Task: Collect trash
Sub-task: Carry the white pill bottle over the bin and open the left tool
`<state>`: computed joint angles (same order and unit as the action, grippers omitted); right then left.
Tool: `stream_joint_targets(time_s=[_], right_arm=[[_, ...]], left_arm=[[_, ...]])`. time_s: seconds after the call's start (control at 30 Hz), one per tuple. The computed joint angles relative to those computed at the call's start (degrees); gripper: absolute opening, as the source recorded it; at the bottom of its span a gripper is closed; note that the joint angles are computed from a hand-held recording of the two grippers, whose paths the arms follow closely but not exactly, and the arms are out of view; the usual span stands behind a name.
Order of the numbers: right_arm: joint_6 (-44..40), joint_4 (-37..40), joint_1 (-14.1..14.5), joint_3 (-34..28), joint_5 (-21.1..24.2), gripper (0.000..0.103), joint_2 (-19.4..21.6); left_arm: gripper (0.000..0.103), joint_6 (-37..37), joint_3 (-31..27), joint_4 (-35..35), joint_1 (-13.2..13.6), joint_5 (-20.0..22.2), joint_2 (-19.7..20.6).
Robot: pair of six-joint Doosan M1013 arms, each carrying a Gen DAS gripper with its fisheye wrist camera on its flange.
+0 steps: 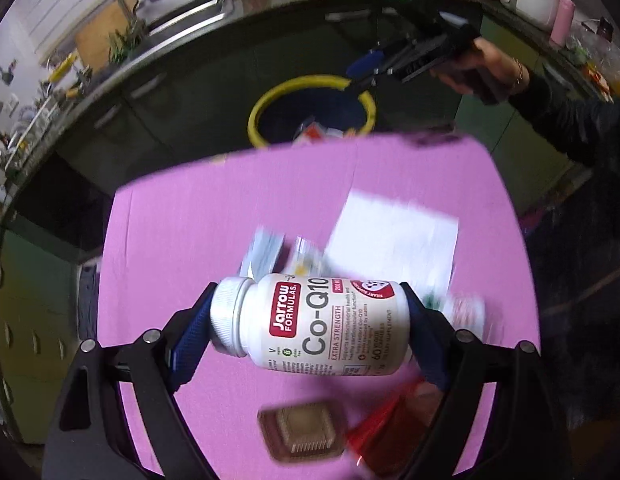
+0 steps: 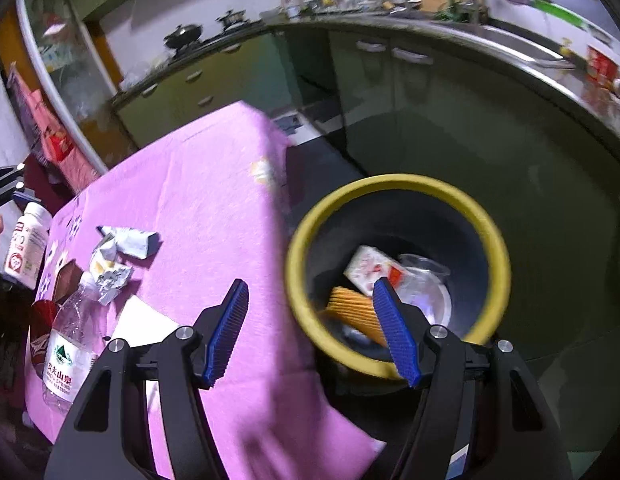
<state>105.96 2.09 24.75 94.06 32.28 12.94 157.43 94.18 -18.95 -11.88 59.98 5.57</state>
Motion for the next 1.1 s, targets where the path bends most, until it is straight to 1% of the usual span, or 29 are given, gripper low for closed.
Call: stream_joint_targets(time_s=[0.07, 0.13, 0.27, 0.37, 0.57, 0.73, 0.8, 0.87, 0.9, 1.0, 1.1], right_arm=[[2.16, -1.74, -0.86, 1.52, -0.97, 0.065, -1.43], [4.03, -2.76, -1.90, 3.34, -2.01, 0.065, -3.05], [5.75, -3.13, -3.97, 6.54, -3.87, 0.065, -5.57], [6.74, -3.23, -5.46, 8.66, -4.56, 0.065, -7.09], [5.36, -0.17, -8.38, 11.62, -5.81, 0.065, -8.99], [4.45, 1.65, -10.14, 13.26, -6.32, 0.066, -10.12], [5.25, 1.13, -10.39, 13.69, -6.44, 0.071, -10.36], [5.86, 0.86, -10.54, 14.05, -6.35, 0.071, -10.68], [5.99, 0.93, -10.60, 14.21, -6.23, 0.071, -10.84], [7.67, -0.50, -10.25, 14.34, -6.03, 0.071, -11.04], [8.89, -1.90, -9.72, 14.22, -5.85, 0.071, -11.35]], left_arm=[[0.082, -1.34, -0.76, -0.06, -2.50, -0.77, 0.58], [0.082, -2.68, -1.90, -0.36, -4.41, -0.88, 1.63], [0.082, -5.50, -5.82, -1.21, -8.71, -0.62, 5.86], [0.082, -8.95, -10.02, -1.20, -11.68, -0.10, 10.52], [0.082, -12.31, -16.36, -0.10, -15.91, 0.17, 17.91], [0.082, -13.32, -19.48, 3.10, -18.17, 0.28, 22.12], [0.083, -14.16, -20.29, 4.56, -18.71, -0.38, 23.39], [0.084, -15.83, -20.85, 6.72, -19.24, -1.30, 24.50], [0.087, -16.68, -20.86, 7.29, -19.37, -1.78, 24.75], [0.089, -19.85, -21.47, 7.85, -19.40, -1.82, 25.30], [0.089, -19.85, -20.20, 7.41, -18.80, -2.98, 23.43]])
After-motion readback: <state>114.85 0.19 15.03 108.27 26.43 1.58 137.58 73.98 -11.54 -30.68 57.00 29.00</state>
